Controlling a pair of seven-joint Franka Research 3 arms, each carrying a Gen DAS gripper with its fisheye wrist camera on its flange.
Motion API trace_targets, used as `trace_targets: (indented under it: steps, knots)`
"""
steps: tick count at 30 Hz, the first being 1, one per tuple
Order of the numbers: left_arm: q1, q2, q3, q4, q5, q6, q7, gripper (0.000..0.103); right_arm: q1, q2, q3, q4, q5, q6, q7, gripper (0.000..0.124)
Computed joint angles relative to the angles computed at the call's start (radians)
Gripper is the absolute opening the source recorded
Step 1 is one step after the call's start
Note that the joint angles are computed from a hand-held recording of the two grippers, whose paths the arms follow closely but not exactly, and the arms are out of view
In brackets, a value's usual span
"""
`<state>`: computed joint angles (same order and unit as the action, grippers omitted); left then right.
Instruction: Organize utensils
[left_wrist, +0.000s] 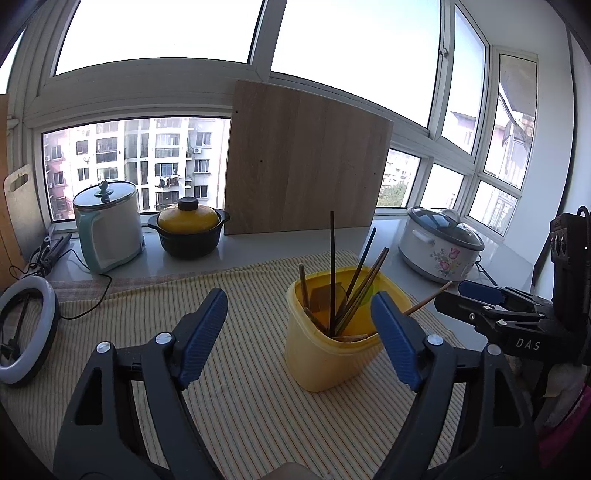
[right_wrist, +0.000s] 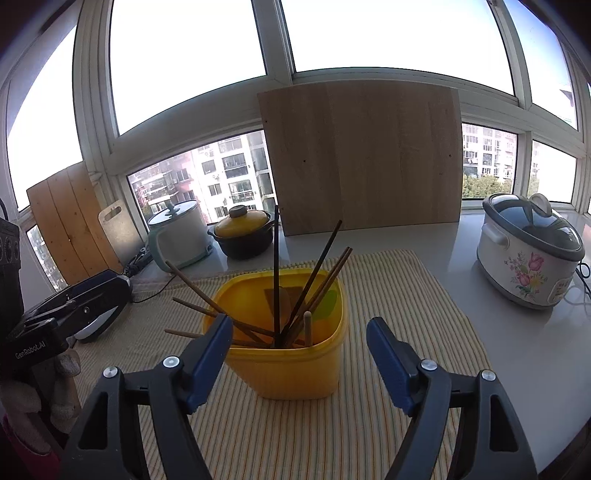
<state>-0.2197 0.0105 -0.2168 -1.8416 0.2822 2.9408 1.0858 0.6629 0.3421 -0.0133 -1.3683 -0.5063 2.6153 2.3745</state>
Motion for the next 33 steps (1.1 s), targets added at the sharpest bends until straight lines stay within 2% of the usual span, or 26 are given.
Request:
trace_targets:
  steps: [5, 10, 13, 17, 27, 33]
  knots:
    - [0.011, -0.051, -0.003, -0.053, 0.189, -0.018, -0.178, 0.096, 0.028, -0.010, -0.012, -0.006, -0.077, -0.018, 0.061, 0.091]
    - [0.032, -0.092, -0.016, -0.093, 0.292, -0.033, -0.277, 0.097, 0.043, -0.019, -0.017, -0.013, -0.136, -0.022, 0.124, 0.099]
    - [0.046, -0.111, -0.029, -0.101, 0.363, -0.059, -0.341, 0.102, 0.059, -0.030, -0.025, -0.022, -0.210, -0.031, 0.186, 0.103]
    - [0.051, -0.130, -0.039, -0.112, 0.404, -0.077, -0.371, 0.102, 0.056, -0.041, -0.016, -0.028, -0.265, -0.045, 0.248, 0.103]
    - [0.054, -0.150, -0.065, -0.101, 0.519, -0.169, -0.472, 0.103, 0.048, -0.051, 0.007, -0.025, -0.355, -0.089, 0.301, 0.103]
    - [0.046, -0.150, -0.063, -0.097, 0.544, -0.178, -0.490, 0.103, 0.043, -0.055, 0.015, -0.027, -0.378, -0.096, 0.318, 0.103]
